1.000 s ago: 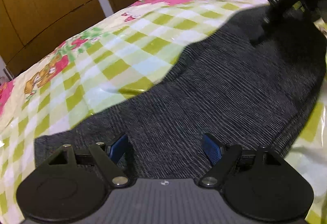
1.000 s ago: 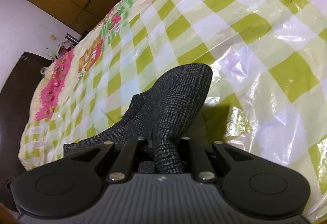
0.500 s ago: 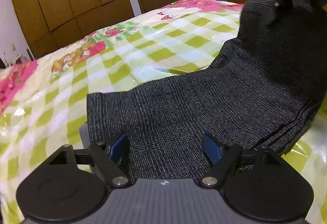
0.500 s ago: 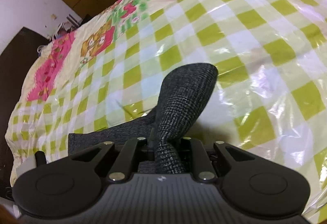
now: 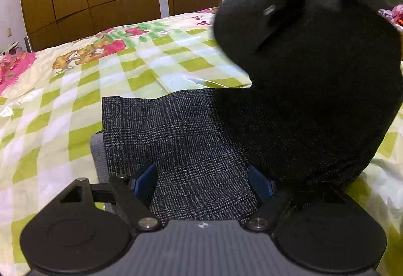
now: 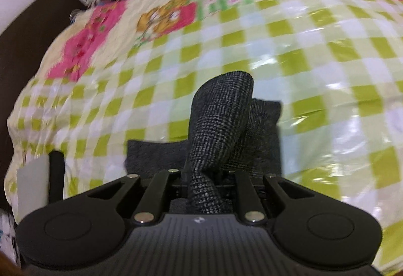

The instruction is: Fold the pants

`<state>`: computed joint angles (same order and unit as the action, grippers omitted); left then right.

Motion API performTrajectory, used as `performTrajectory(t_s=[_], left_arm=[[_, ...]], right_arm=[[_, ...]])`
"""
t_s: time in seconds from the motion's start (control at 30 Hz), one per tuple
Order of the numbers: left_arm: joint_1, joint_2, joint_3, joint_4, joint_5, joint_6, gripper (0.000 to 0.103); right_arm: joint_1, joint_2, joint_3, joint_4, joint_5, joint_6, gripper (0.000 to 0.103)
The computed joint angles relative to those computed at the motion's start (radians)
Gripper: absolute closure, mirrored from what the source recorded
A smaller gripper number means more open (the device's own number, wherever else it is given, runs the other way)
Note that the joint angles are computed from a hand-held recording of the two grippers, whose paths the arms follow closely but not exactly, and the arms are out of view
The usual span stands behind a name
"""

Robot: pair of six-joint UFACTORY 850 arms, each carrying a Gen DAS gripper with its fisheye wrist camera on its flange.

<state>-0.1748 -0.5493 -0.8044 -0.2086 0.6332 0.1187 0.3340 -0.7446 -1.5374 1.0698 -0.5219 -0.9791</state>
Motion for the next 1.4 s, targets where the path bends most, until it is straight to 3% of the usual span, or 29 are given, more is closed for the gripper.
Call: performTrajectory(t_s=[0.3, 0.73, 1.0, 1.1, 1.23, 1.4], left_arm=[[0.017, 0.001, 0.011, 0.07, 0.012, -0.068, 0.013], [0.042, 0.008, 0.018, 0.146, 0.015, -0.126, 0.013], [0.084, 0.084, 0.101, 0.263, 0.03, -0.281, 0.013], [0.086, 0.106, 0.133, 0.253, 0.049, -0.281, 0.013], [0.078, 0.115, 0.145, 0.188, 0.044, -0.226, 0.013], [0.079, 0.113, 0.142, 0.182, 0.039, -0.227, 0.013]], right_arm=[[0.092, -0.055, -0.051, -0.169, 0.033, 0.167, 0.089], [0.125, -0.103, -0.113, -0.258, 0.059, 0.327, 0.084], [0.137, -0.103, -0.122, -0.251, 0.046, 0.314, 0.075], [0.149, -0.11, -0.13, -0.26, 0.063, 0.299, 0.082], [0.16, -0.111, -0.133, -0.259, 0.068, 0.292, 0.083], [0.167, -0.111, -0.132, -0.291, 0.087, 0.282, 0.095]])
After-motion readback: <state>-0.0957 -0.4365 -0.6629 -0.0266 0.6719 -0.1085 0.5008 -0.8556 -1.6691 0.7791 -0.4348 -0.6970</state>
